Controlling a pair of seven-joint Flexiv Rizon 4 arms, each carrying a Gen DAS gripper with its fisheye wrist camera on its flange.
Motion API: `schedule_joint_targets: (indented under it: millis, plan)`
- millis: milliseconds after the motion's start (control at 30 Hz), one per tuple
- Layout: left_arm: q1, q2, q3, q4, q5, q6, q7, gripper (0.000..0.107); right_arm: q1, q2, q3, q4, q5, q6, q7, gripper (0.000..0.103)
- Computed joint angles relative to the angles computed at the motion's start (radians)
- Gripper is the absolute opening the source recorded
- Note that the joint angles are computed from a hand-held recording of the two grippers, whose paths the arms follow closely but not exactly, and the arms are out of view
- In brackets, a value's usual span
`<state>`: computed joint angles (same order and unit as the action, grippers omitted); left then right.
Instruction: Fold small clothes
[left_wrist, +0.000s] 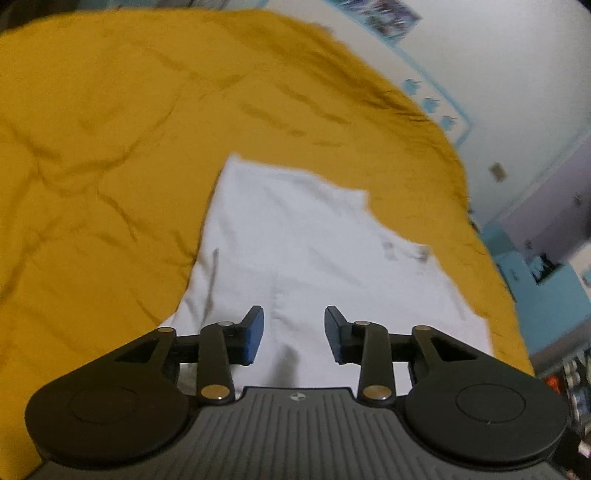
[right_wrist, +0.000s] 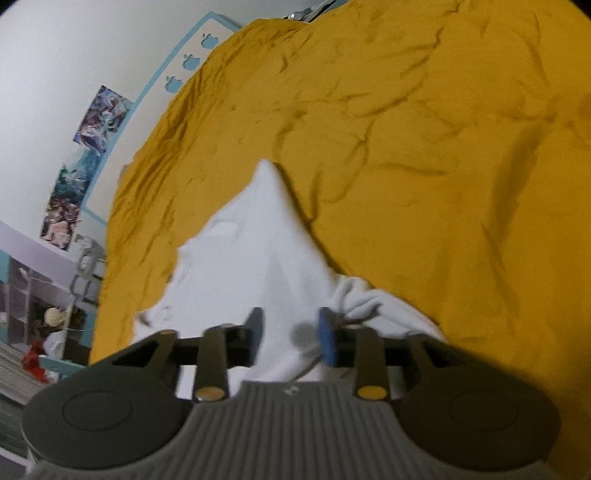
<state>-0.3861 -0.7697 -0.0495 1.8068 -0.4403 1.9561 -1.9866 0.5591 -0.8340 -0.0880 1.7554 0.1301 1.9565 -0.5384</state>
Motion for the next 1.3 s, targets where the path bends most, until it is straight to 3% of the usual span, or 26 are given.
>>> schedule_joint_targets:
  millis: [100,233,300,367,400,533,600,667,767,833,1033,1167,1300]
  plan:
    - [0.037,0.112,-0.041,0.120,0.089,0.037,0.020,0.061,0.038,0.086,-0.024,0.107,0.002,0.083,-0.083,0.055]
    - [0.008,0.268,-0.019,0.297,0.140,0.069,0.060,0.068,-0.010,0.232,0.061,0.292,-0.052,0.191,-0.233,0.066]
    - [-0.045,0.343,0.015,0.392,0.110,0.082,0.082,0.072,-0.095,0.305,0.146,0.396,-0.161,0.235,-0.302,0.074]
    - [-0.099,0.410,0.045,0.479,0.060,0.079,0.109,0.072,-0.095,0.398,0.167,0.491,-0.147,0.215,-0.414,0.077]
    - [-0.124,0.440,0.052,0.528,0.035,0.088,0.116,0.072,-0.062,0.442,0.142,0.538,-0.132,0.204,-0.447,0.077]
    - [-0.111,0.506,0.002,0.672,0.020,0.105,0.052,0.072,-0.072,0.563,0.191,0.691,-0.062,0.187,-0.524,0.077]
    - [-0.063,0.508,-0.041,0.729,0.070,0.129,-0.050,0.072,-0.086,0.589,0.219,0.751,-0.027,0.201,-0.524,0.077]
    - [0.064,0.479,-0.117,0.774,0.230,0.187,-0.239,0.072,-0.117,0.599,0.253,0.802,-0.020,0.209,-0.489,0.077]
    - [0.208,0.368,-0.184,0.787,0.446,0.344,-0.477,0.072,-0.177,0.579,0.298,0.856,-0.065,0.253,-0.419,0.077]
    - [0.229,0.297,-0.185,0.774,0.508,0.435,-0.551,0.072,-0.185,0.563,0.303,0.874,-0.075,0.272,-0.393,0.077]
    - [0.257,0.225,-0.190,0.711,0.586,0.468,-0.595,0.072,-0.269,0.498,0.332,0.897,-0.221,0.358,-0.278,0.077]
    - [0.269,0.201,-0.212,0.675,0.627,0.432,-0.581,0.072,-0.288,0.474,0.327,0.898,-0.291,0.358,-0.236,0.077]
    - [0.276,0.160,-0.217,0.668,0.634,0.474,-0.594,0.076,-0.329,0.426,0.341,0.898,-0.383,0.385,-0.187,0.077]
